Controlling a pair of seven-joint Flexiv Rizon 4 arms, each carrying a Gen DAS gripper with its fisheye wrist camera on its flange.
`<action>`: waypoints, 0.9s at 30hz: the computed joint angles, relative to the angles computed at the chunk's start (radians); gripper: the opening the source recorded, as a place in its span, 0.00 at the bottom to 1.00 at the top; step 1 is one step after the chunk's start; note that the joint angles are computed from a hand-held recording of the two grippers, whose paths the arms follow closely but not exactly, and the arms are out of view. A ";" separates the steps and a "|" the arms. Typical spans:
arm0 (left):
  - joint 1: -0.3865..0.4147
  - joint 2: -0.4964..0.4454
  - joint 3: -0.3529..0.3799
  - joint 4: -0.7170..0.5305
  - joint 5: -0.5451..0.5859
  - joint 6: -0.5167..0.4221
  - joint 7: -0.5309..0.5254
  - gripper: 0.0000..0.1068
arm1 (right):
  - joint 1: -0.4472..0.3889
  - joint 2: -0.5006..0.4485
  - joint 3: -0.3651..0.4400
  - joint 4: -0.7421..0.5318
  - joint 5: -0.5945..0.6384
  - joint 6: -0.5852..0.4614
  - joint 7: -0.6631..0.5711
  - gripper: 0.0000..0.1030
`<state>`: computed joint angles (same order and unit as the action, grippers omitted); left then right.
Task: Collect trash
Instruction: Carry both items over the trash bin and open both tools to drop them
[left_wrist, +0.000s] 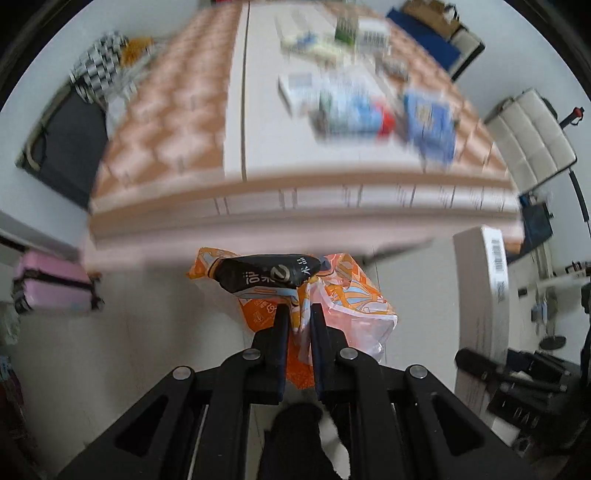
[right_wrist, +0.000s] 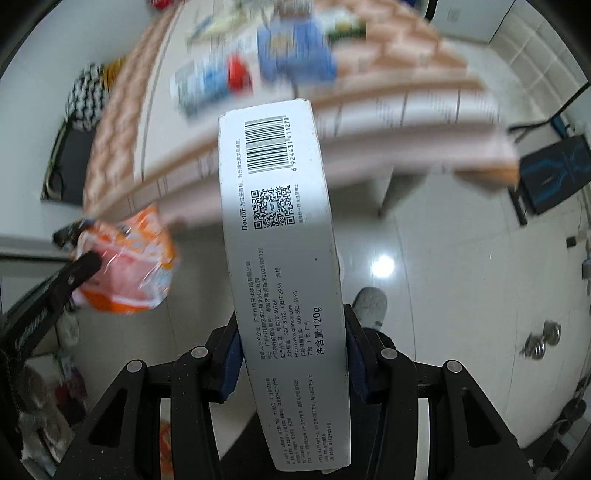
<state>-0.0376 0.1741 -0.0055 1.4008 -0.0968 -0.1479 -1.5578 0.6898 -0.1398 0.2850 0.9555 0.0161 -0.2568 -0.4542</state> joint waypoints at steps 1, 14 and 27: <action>-0.006 0.020 0.012 0.058 -0.010 0.006 0.001 0.08 | -0.009 0.030 0.011 0.064 0.029 0.021 0.003 0.48; -0.034 -0.093 0.020 0.648 -0.126 0.458 0.002 0.09 | -0.093 0.115 0.067 0.807 0.311 0.543 -0.112 0.48; -0.010 -0.267 0.033 0.723 -0.111 0.614 0.077 0.87 | -0.091 -0.238 0.062 0.840 0.257 0.793 -0.305 0.57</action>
<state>-0.0473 -0.0928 0.0276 2.1236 -0.2082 0.4661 -1.4812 0.5986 -0.3775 0.3468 1.7959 0.2731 0.5358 -0.7597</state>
